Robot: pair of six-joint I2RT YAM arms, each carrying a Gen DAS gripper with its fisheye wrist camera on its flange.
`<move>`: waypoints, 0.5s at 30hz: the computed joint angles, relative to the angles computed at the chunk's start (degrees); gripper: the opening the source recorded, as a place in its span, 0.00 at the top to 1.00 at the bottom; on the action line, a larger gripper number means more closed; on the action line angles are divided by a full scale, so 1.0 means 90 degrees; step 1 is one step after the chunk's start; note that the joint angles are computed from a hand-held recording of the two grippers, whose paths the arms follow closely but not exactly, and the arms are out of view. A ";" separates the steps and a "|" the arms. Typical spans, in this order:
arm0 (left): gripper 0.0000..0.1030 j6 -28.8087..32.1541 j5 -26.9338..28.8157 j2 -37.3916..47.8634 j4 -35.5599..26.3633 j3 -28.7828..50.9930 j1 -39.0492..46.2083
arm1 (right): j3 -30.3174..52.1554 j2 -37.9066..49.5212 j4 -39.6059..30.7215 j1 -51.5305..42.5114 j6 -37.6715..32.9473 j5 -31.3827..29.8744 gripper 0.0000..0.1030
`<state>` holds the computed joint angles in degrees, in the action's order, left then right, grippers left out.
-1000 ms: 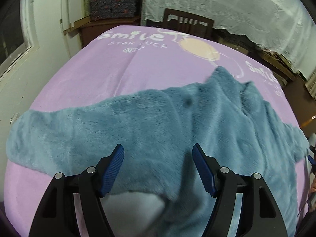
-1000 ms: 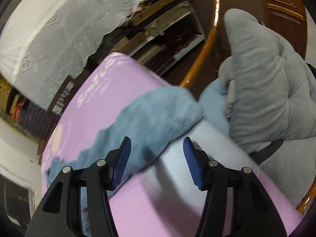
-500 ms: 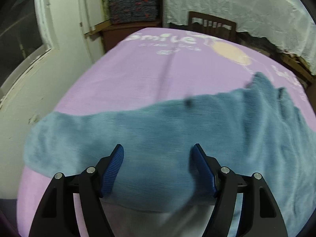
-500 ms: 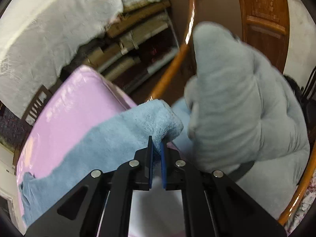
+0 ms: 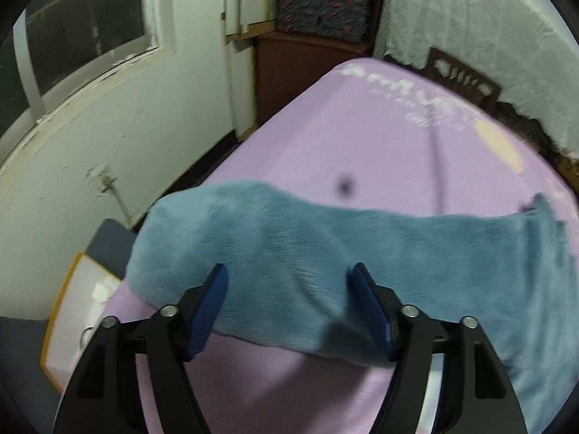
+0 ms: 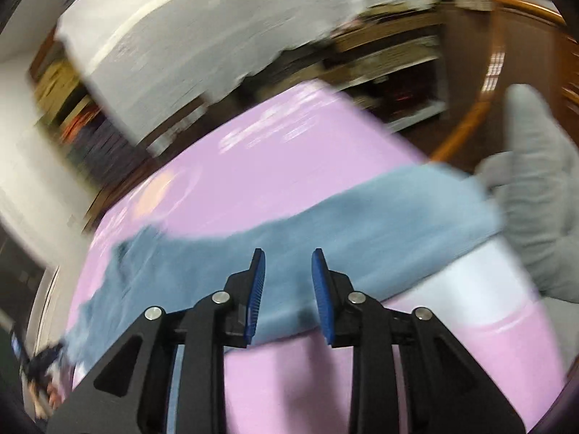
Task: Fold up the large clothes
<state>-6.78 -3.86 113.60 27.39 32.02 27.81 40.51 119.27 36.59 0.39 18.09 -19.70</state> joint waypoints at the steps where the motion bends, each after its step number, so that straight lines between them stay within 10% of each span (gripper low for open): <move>1: 0.40 0.0124 -0.0150 0.0158 0.0132 0.0008 0.0019 | 0.0072 0.0072 -0.0089 0.0363 -0.0032 -0.0072 0.74; 9: 0.57 0.0274 0.0398 -0.0077 0.0308 -0.0292 0.0553 | 0.0214 0.0248 -0.0475 0.1696 -0.0405 0.0651 0.74; 15: 0.42 0.0108 0.0061 -0.0660 0.0511 -0.0686 -0.0246 | 0.0501 0.0653 -0.0684 0.0961 -0.0165 -0.0052 0.74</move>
